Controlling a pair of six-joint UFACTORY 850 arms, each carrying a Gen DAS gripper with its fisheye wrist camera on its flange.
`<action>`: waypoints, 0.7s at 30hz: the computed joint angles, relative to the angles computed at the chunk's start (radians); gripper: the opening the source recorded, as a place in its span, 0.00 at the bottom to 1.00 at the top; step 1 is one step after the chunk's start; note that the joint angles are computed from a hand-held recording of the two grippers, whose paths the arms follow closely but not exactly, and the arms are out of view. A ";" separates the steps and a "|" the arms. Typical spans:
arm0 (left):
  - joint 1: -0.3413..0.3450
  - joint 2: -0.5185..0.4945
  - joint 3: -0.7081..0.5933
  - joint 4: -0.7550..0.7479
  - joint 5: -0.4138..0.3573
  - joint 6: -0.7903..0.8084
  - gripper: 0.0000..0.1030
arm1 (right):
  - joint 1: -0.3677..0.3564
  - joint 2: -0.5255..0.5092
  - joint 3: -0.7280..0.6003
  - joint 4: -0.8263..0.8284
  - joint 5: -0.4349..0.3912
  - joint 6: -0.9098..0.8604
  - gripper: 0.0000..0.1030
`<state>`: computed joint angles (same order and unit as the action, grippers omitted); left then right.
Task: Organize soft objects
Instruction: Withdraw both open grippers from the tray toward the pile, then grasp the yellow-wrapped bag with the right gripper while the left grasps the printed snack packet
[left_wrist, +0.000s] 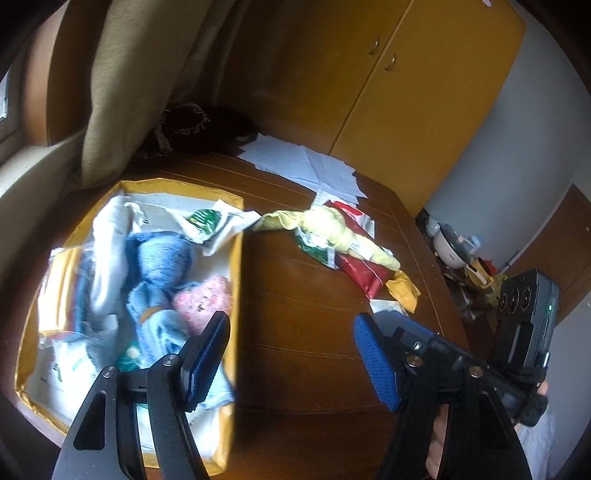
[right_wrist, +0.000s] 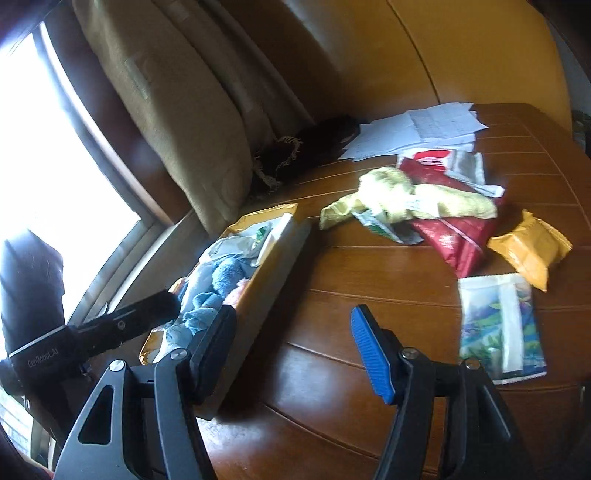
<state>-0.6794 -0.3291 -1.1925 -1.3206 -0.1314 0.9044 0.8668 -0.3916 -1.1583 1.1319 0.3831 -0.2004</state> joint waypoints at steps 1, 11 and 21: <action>-0.012 -0.014 -0.016 0.069 -0.009 -0.070 0.71 | -0.011 0.028 0.035 -0.018 0.001 0.043 0.62; -0.074 -0.100 -0.110 0.224 -0.049 -0.187 0.71 | -0.162 0.157 0.180 0.547 -0.002 -0.222 0.62; -0.041 -0.107 -0.103 0.199 -0.066 -0.182 0.71 | -0.234 0.063 0.092 0.874 -0.042 -0.421 0.67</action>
<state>-0.7205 -0.4360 -1.2951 -1.1220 -0.1978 0.7222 0.6332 -0.3285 -1.0661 2.0058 0.3411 -0.6218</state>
